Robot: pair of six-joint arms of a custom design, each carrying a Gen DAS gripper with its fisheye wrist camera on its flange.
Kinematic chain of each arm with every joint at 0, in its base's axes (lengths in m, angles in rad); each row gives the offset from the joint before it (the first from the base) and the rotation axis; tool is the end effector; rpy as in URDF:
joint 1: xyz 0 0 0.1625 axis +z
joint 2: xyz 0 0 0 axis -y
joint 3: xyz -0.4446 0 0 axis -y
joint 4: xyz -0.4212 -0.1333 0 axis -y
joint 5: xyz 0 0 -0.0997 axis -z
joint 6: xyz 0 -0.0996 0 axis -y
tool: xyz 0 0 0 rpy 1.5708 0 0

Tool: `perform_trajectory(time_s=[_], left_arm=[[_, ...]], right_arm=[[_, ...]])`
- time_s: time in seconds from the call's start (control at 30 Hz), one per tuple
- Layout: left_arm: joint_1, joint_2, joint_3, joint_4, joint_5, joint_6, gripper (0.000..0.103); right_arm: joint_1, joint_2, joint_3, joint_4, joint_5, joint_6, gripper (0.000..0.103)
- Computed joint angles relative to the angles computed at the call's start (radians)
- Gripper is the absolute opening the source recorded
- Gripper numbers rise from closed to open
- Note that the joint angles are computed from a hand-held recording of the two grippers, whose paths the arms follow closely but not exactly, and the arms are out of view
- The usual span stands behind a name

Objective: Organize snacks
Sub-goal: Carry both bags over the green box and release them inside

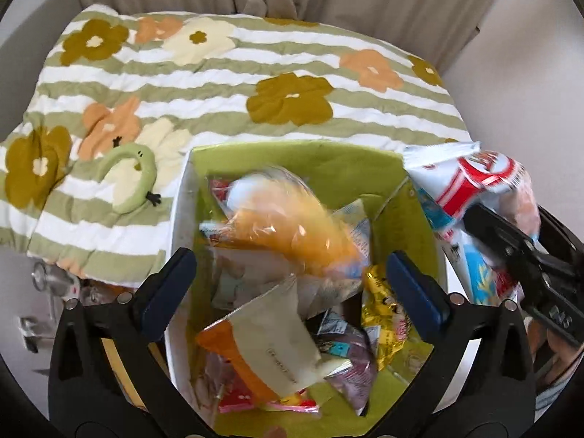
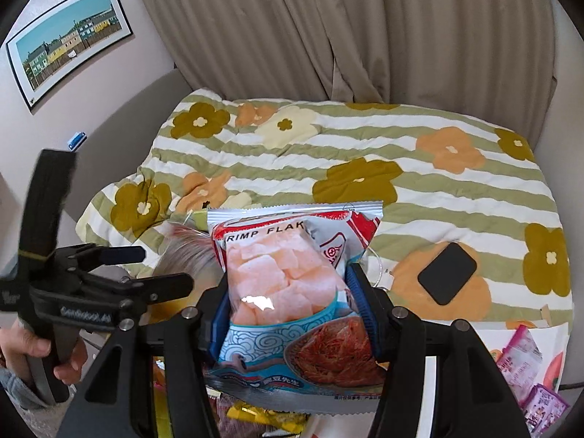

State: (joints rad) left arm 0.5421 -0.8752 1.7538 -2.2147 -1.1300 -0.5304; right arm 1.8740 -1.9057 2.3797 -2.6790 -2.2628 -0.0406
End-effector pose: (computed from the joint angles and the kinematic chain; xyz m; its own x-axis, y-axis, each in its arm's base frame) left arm -0.4488 -0.4755 0.0688 -0.7507 0.4586 -0.4756 0.5256 0.8507 -0.0093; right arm 0.1724 -0.3174 0.3874 -0.8373 0.0996 0.5376 -0.2747 0.7735 -0.5712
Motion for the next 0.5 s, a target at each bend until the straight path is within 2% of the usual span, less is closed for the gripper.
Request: perform_trajectory(time_s=[0.2,0.3,0.5], left_arm=[[-0.028,-0.073,0.104,-0.085,0.060,-0.039,0.102],[-0.033,-0.103,0.151,-0.127,0.066,-0.065,0.102],[-0.041,-0.124,0.179,-0.125,0.081,-0.080,0.102]], right_arm=[[-0.016,0.037,0.002,-0.031,0.020,-0.003,0.053],[-0.018,0.069,-0.001,-0.055,0.019,-0.005,0.053],[-0.044,0.107,-0.002,-0.123,0.036,0.033,0.054]])
